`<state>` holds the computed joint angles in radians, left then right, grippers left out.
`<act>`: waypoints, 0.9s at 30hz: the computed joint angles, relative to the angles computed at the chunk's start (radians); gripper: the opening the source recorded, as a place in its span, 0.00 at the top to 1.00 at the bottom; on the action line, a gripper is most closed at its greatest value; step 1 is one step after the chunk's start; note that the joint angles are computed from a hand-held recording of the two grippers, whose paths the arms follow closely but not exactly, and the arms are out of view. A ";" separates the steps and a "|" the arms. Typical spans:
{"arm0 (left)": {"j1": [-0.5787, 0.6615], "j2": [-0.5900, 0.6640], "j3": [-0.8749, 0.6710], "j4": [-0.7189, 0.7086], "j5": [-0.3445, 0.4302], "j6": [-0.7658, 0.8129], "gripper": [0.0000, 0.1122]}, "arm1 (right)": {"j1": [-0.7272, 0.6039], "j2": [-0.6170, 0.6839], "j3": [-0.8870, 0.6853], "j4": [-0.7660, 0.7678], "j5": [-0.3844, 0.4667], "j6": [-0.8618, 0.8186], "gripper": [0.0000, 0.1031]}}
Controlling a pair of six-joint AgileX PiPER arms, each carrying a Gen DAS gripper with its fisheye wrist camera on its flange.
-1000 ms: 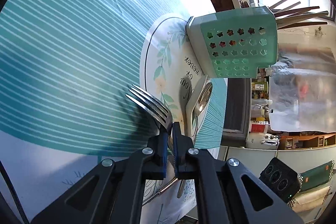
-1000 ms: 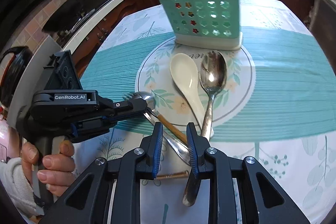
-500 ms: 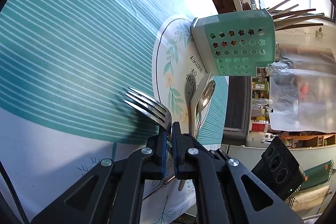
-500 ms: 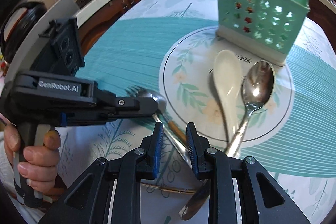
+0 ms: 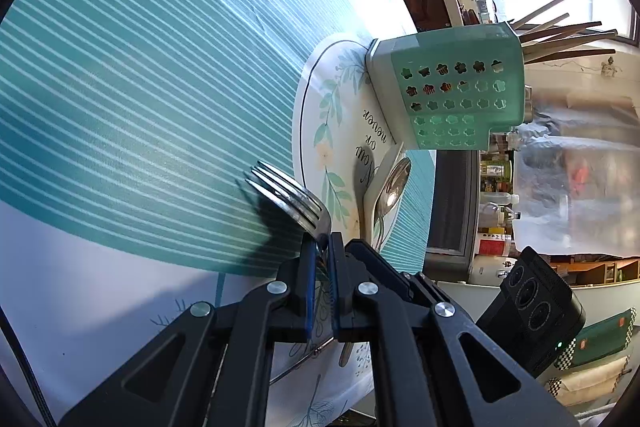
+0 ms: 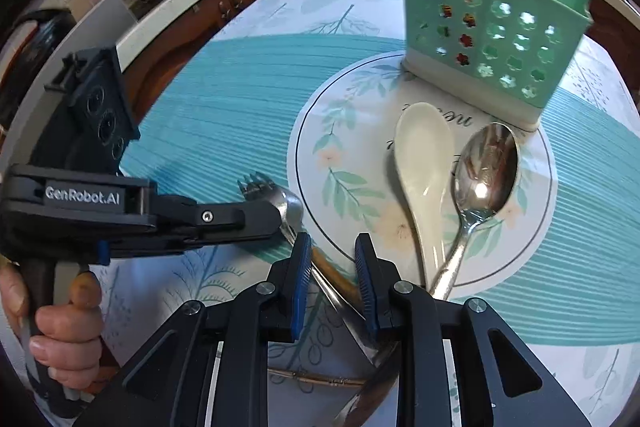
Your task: Organize utensils
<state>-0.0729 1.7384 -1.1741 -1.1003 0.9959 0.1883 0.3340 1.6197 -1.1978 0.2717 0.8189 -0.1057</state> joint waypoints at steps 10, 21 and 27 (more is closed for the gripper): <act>0.015 0.009 0.055 -0.084 0.000 0.046 0.90 | 0.023 0.028 -0.035 0.011 0.053 -0.106 0.77; 0.031 -0.020 0.093 -0.125 0.000 0.022 0.92 | 0.003 0.003 -0.026 0.046 0.067 -0.141 0.77; 0.025 -0.016 0.094 -0.113 -0.024 -0.013 0.92 | -0.026 -0.016 -0.019 0.086 0.077 -0.185 0.77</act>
<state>-0.0483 1.7228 -1.0806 -1.2137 0.9717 0.1749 0.3079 1.6039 -1.2172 0.3580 0.8964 -0.2906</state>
